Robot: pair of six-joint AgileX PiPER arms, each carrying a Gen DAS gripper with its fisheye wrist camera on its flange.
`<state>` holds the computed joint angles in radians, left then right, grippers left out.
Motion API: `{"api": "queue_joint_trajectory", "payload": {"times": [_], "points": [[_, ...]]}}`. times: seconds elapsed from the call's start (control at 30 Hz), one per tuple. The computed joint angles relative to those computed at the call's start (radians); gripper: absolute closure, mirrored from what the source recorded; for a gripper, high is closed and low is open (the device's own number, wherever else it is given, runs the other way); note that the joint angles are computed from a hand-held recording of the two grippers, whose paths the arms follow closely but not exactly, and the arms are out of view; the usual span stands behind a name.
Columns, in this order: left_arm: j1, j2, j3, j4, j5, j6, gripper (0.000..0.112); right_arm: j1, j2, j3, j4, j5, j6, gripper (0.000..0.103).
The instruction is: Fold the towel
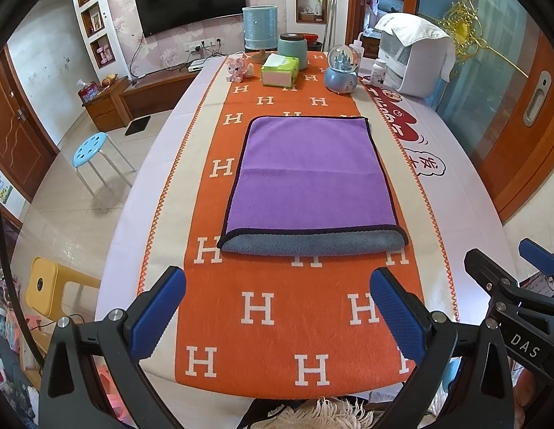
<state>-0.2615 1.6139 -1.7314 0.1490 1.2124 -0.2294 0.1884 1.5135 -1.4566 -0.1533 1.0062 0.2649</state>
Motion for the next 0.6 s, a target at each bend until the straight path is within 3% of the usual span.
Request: {"api": "queue_joint_trajectory", "payload": {"times": [0.6], "points": [[0.043,-0.044,0.071,-0.022,-0.032,0.033,0.010,0.010,-0.016,0.018,-0.007,-0.008,0.013,0.010]]}}
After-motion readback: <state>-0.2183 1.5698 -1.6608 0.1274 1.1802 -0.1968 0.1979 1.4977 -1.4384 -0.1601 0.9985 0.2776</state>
